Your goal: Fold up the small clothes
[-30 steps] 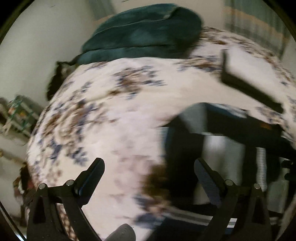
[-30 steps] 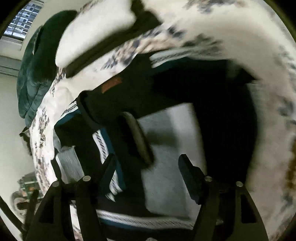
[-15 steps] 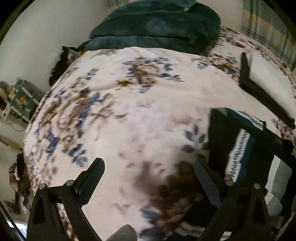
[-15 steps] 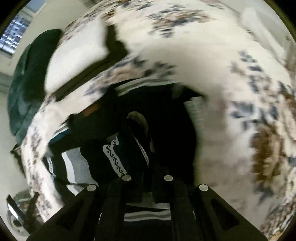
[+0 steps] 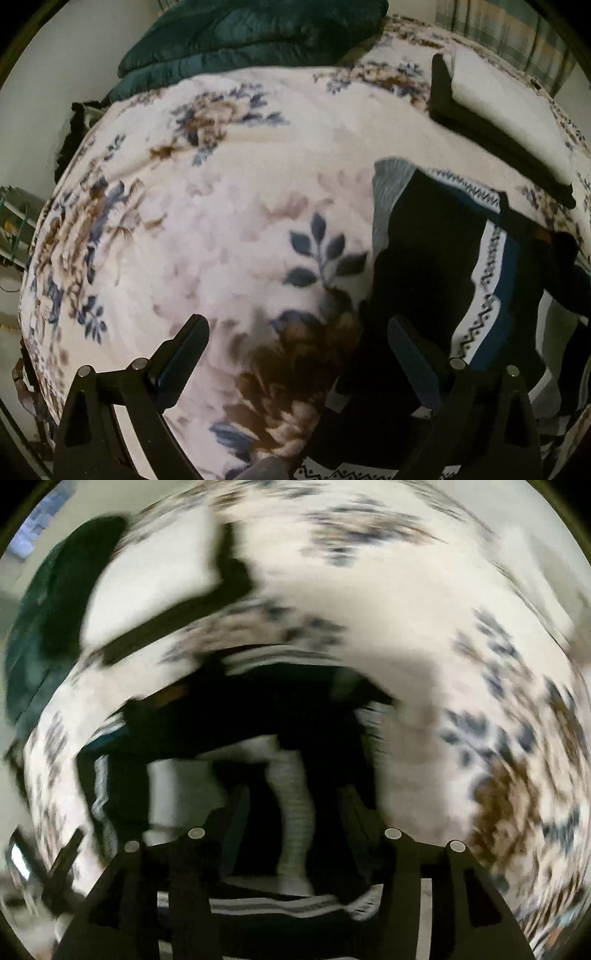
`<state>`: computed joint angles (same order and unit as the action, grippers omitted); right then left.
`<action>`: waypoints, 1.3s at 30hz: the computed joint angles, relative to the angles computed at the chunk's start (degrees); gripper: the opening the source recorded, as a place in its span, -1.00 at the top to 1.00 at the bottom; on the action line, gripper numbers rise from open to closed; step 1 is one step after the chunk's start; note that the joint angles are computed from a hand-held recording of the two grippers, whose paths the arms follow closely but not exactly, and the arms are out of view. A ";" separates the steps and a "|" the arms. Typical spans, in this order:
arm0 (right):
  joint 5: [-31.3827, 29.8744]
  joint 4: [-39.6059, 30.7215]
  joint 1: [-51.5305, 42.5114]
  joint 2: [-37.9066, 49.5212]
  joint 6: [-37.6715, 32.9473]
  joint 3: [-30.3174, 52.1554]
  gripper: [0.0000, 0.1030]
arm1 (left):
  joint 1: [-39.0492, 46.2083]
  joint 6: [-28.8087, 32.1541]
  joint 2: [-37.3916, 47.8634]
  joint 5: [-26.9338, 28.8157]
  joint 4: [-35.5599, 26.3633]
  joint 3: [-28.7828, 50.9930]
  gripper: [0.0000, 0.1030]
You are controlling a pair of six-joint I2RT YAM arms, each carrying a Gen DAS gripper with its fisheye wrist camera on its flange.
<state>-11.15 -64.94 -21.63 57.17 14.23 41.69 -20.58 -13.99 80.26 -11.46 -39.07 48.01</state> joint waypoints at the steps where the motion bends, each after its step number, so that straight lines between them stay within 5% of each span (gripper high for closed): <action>1: -0.60 1.92 4.40 2.71 1.33 0.80 -0.03 | 0.13 0.06 0.28 -0.11 0.25 -0.26 -0.92; 10: -5.68 22.44 28.54 39.00 0.53 10.61 -0.01 | 1.56 2.89 5.77 -1.22 4.49 -0.14 -0.92; 11: -7.26 23.05 29.45 42.32 -0.11 11.97 0.06 | 1.79 3.28 6.23 -1.21 4.96 -0.25 -0.92; 13: -4.43 25.45 31.74 44.56 0.13 12.59 0.96 | 2.12 3.93 7.30 -1.00 5.55 -0.46 -0.92; 17: 1.46 28.45 29.14 43.25 4.80 12.49 0.99 | 2.64 5.29 8.51 -0.97 6.69 -1.21 -0.92; 19: -0.89 27.38 26.57 42.99 5.03 12.90 0.99 | 3.33 5.23 8.33 -0.15 5.72 -0.98 -0.92; 21: -6.01 24.02 22.59 40.51 4.33 12.67 0.79 | 4.17 4.96 5.67 1.21 4.35 -1.42 -0.92; 22: -6.10 21.62 21.22 39.32 3.73 12.90 0.31 | 4.50 4.94 4.15 1.94 3.25 -1.53 -0.92; 24: -5.59 16.50 16.13 32.85 2.11 11.26 -0.11 | 5.01 4.73 0.89 3.76 1.24 -1.86 -0.92; 30: 4.22 4.72 -1.29 16.17 -6.09 4.83 -0.25 | 7.16 2.55 2.73 10.78 0.35 -0.21 -0.90; 31: 3.92 4.48 -5.74 16.55 -8.91 4.19 -0.27 | 7.75 2.59 4.39 13.49 1.43 0.14 -0.78; 33: 2.59 4.49 -11.80 17.61 -11.96 1.21 -0.27 | 7.45 3.20 8.74 17.56 3.37 1.44 -0.03; 34: 1.86 5.05 -14.76 17.90 -13.96 -0.29 -0.27 | 7.25 4.03 11.55 18.99 3.46 2.83 0.73; 35: 0.59 5.83 -16.59 18.22 -15.05 -1.89 -0.21 | 7.10 4.52 13.68 20.30 3.80 3.81 0.98; 36: -0.34 6.25 -17.88 18.03 -15.47 -3.12 0.24 | 7.23 4.45 13.97 20.80 4.87 3.80 0.98; 37: -0.72 6.89 -18.41 16.88 -15.23 -4.05 0.99 | 7.51 4.49 13.59 20.74 5.77 3.57 0.98; 39: -0.56 7.24 -20.97 11.74 -15.00 -4.76 0.98 | 8.20 5.21 13.13 18.98 6.52 3.53 0.98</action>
<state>-11.72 -57.71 -42.60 68.91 -0.77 36.93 -12.39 -8.78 93.39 7.52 -32.55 51.54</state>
